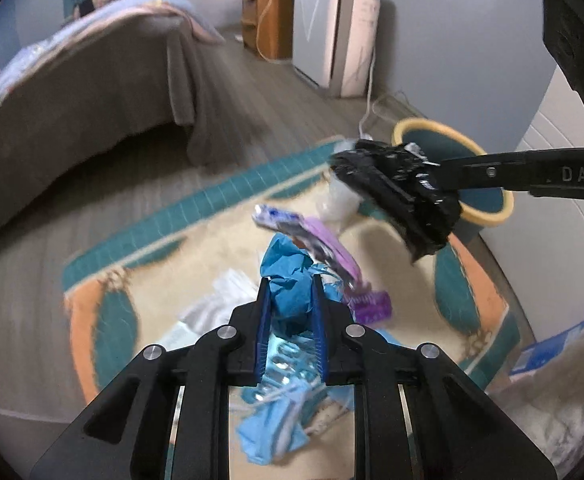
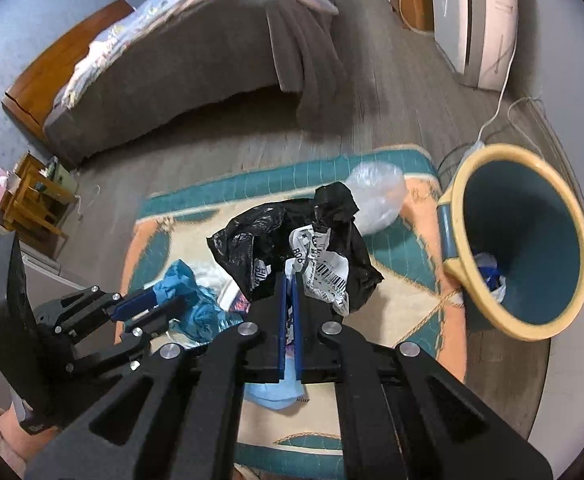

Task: Collect trash
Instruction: 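Grasp blue mask with left tool while right tool grasps black plastic bag, then lower both items into the wastebasket and open both tools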

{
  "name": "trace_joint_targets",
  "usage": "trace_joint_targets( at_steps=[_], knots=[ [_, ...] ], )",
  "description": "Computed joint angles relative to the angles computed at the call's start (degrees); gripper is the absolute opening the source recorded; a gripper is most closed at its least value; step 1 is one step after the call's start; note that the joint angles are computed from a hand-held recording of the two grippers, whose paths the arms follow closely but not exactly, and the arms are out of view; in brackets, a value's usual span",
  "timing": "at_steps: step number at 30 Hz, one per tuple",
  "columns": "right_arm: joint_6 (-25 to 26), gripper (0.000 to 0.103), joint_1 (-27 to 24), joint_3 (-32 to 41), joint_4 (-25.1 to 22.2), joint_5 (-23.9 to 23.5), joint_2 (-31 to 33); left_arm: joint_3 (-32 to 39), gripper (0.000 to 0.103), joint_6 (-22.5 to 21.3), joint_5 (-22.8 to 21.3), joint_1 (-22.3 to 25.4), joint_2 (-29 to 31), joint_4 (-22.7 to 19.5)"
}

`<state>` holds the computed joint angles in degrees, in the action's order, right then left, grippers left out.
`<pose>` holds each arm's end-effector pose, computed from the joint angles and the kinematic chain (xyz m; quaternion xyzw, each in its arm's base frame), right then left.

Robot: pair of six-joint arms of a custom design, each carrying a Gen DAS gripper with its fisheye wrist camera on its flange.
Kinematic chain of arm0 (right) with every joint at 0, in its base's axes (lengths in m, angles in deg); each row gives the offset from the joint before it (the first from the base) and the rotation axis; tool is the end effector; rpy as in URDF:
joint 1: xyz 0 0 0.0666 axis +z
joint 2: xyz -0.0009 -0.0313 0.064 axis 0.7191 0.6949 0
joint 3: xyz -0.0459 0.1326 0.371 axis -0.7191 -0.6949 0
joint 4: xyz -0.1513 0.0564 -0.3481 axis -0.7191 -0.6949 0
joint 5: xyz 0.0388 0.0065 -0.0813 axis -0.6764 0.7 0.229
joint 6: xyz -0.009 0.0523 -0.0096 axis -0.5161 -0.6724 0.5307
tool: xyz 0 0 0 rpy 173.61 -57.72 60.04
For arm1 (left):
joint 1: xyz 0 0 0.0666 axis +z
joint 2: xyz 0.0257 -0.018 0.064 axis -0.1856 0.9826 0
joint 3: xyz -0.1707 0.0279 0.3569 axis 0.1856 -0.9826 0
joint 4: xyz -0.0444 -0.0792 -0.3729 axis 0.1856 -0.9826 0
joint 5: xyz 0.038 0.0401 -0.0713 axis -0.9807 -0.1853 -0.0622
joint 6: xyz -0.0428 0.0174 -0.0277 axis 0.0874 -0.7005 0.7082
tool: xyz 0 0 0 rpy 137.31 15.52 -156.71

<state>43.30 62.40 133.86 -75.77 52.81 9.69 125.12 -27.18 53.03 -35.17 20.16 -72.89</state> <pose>0.3751 0.1128 0.5030 0.0770 0.9496 0.1437 0.2677 0.3900 -0.1838 0.4728 0.3020 0.9005 -0.1063 0.2941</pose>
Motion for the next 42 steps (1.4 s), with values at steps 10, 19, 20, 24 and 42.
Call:
trace_joint_targets(
  at_steps=[10,19,20,24,42],
  knots=[
    [2.39,0.002,-4.46,0.61,1.74,3.56,-1.31,3.2,0.02,5.28,-1.98,1.32,-0.64,4.75],
    [5.41,0.002,-9.14,-0.12,1.37,6.55,-2.12,3.54,0.02,6.28,-4.23,0.59,0.7,4.75],
    [5.74,0.002,-10.07,-0.33,1.4,6.32,-2.18,3.74,0.02,6.37,-4.16,0.51,0.95,4.63],
    [7.29,0.002,-12.02,-1.27,1.22,7.18,-2.54,4.27,0.02,6.53,-4.49,-0.4,1.93,4.41],
    [10.95,0.002,-22.33,-3.97,1.84,3.46,-2.91,9.61,0.02,8.65,-6.68,-9.81,7.68,4.59]
  ],
)
